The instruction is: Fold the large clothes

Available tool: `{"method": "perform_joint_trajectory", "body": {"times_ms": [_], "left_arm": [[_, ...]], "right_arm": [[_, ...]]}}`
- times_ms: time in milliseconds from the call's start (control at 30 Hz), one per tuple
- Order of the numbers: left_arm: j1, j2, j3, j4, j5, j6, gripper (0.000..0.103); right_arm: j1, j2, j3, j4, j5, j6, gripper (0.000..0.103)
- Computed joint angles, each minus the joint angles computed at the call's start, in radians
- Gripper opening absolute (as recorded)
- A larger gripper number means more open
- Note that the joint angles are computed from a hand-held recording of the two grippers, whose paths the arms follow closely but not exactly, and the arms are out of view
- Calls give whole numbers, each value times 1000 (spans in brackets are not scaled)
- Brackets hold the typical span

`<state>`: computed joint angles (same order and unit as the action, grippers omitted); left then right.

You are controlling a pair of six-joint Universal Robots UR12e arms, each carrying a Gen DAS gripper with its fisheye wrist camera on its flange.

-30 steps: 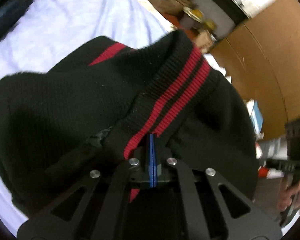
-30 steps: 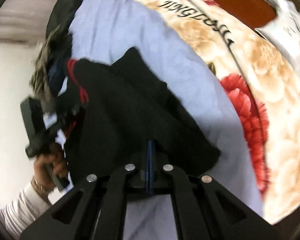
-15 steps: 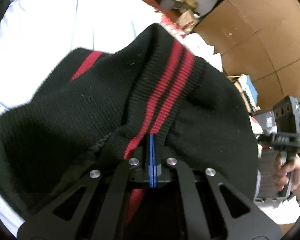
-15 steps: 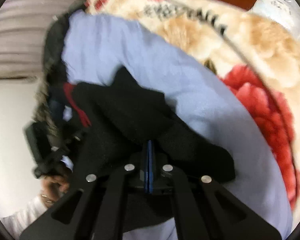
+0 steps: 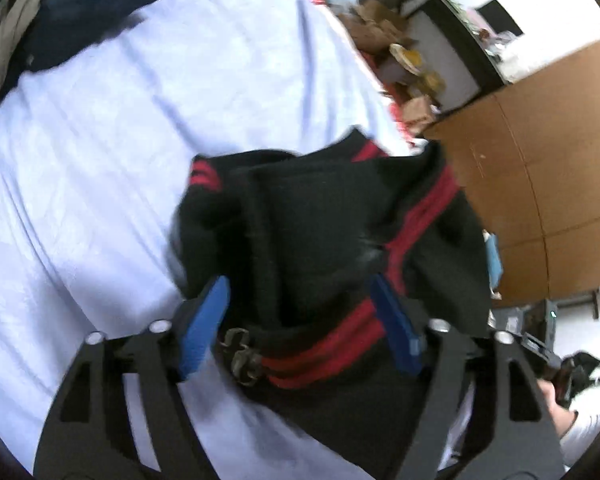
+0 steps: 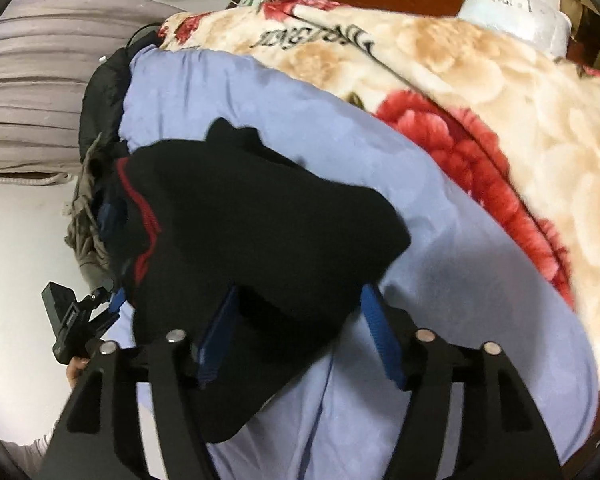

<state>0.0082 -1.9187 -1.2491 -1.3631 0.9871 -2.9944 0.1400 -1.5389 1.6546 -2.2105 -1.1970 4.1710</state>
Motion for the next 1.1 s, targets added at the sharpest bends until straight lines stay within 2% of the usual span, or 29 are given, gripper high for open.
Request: {"method": "perform_joint_trajectory", "body": {"times_ms": [100,200,233,300,333,400,567,667,767,833,900,1100], "left_arm": [[2,-9,-34,95,9,-48,93],[0,-7,-70,161,8,-46,97],[5,-11,-76,164,-14,-42,98],[15,-27,-77,144,-70,-42,98],[24,-40,-73,121,-122,-38,98],[30,-60,-65,103,-172,-1,98],[35,-79,-38,46,-190,98,98],[38,-85,-28,1,-208,144,98],[36,-98,-16,-21,-226,146,98],[34,-108,-10,-29,-243,141,98],[29,-118,-6,-28,-251,130,98],[16,-117,-18,27,-231,47,98]], "right_arm": [[-2,-4,32,-49,4,49,83],[-11,0,50,-96,35,43,84],[-19,4,60,-126,61,54,84],[-26,9,73,-166,86,68,85],[-27,13,76,-182,92,68,86],[-30,18,82,-215,103,74,88],[-37,16,93,-264,125,113,88],[-33,12,112,-347,123,211,88],[-23,15,112,-384,90,273,89],[-10,24,107,-397,54,272,92],[-3,37,97,-396,36,260,99],[4,65,83,-400,-13,280,99]]}}
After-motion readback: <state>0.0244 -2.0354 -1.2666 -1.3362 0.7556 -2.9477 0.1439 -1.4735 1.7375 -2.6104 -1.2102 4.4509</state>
